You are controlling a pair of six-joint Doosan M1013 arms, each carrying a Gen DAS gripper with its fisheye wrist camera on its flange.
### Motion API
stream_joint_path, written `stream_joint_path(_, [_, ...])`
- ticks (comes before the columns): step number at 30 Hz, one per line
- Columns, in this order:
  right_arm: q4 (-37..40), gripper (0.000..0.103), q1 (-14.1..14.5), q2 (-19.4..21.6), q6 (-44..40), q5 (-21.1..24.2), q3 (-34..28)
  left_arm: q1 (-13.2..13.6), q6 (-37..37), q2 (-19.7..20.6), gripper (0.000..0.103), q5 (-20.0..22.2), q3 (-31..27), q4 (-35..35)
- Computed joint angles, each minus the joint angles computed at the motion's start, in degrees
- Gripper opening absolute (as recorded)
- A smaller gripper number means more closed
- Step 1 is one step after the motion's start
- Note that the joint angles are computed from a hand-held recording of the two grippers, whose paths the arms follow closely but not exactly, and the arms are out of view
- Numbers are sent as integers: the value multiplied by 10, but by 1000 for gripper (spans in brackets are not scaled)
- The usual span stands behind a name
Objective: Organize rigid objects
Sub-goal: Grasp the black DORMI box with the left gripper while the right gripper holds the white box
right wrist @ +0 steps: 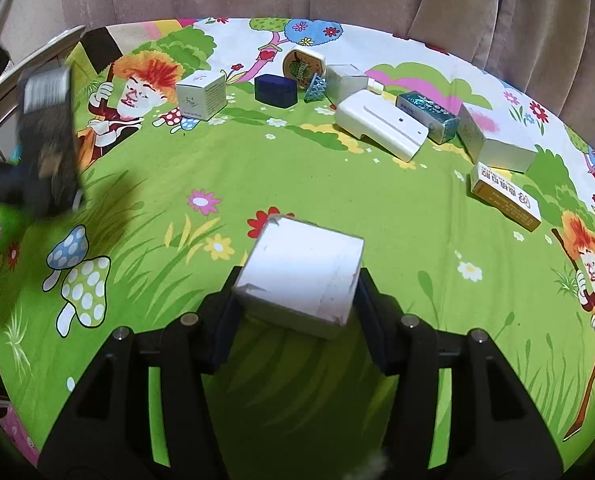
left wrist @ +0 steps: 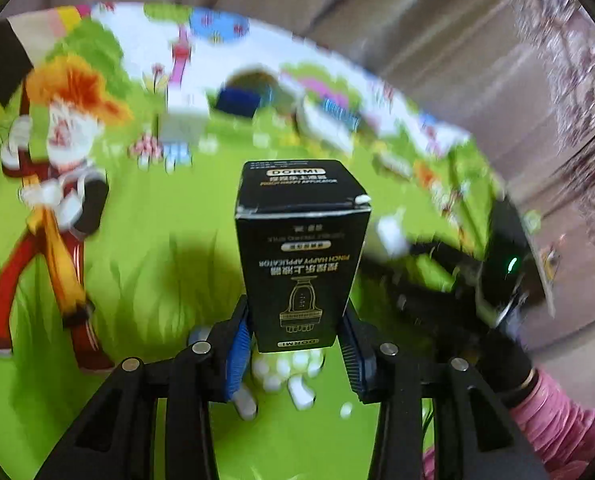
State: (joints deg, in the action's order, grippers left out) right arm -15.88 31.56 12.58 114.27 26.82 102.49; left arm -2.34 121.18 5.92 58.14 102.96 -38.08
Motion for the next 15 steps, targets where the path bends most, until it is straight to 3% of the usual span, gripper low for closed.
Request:
stream_joint_path(3, [-4, 58, 0, 0, 2, 1, 0, -21, -60, 5, 49, -65, -2, 77])
stream_joint_path(10, [-6, 58, 0, 0, 5, 1, 1, -49, -131, 19, 52, -140, -1, 103])
stream_joint_path(15, [1, 58, -2, 0, 1, -1, 1, -84, -240, 3, 52, -221, 31, 221])
